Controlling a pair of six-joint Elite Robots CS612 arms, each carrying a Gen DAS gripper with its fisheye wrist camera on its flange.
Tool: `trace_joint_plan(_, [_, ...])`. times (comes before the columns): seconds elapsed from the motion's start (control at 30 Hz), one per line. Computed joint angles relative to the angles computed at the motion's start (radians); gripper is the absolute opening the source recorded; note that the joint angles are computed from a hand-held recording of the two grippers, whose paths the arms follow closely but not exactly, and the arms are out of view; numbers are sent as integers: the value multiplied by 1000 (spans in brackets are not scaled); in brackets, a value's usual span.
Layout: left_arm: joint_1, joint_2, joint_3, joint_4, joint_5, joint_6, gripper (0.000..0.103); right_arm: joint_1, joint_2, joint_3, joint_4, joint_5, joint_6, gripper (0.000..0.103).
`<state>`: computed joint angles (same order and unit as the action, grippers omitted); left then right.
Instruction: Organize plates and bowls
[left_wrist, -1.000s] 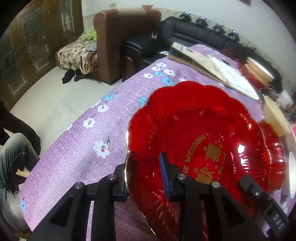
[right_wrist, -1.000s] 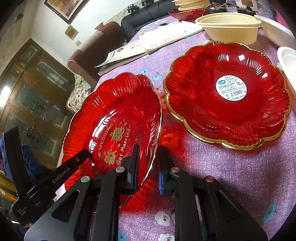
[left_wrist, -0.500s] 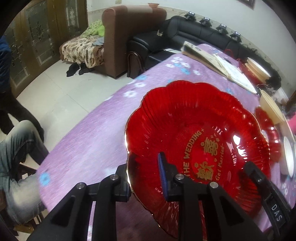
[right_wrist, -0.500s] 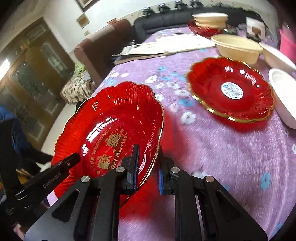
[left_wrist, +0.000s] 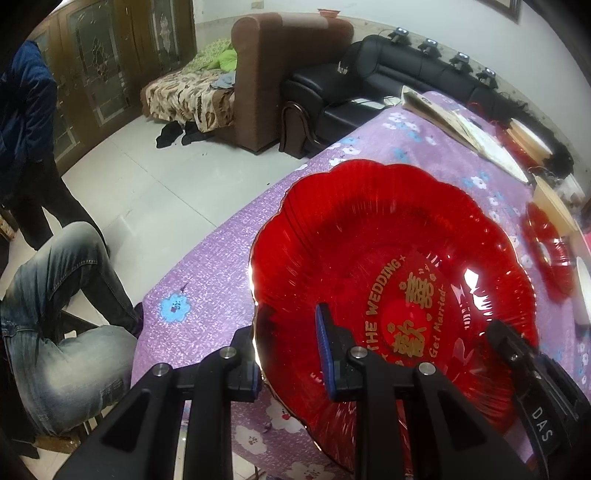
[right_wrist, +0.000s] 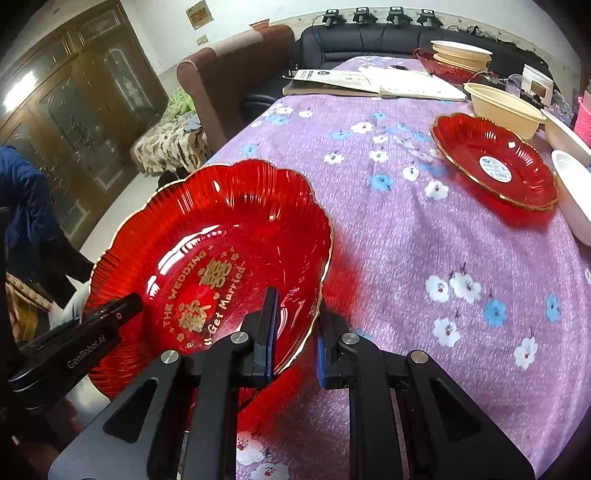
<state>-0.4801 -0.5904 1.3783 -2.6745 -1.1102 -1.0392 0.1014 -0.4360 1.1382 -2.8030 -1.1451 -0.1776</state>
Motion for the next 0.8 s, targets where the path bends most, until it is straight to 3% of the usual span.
trace_joint_plan(0.27, [-7, -12, 21, 4, 12, -14, 31, 8, -8, 1, 46, -31, -16, 19])
trace_joint_plan(0.33, [-14, -22, 34, 8, 49, -32, 46, 12, -10, 5, 42, -49, -35, 20])
trace_joint_plan(0.5, [-40, -49, 74, 3, 185, -60, 62, 19, -18, 21, 15, -89, -57, 22])
trace_joint_plan(0.8, [-51, -68, 94, -24, 232, -51, 64, 14, -44, 88, -145, -123, -70, 24])
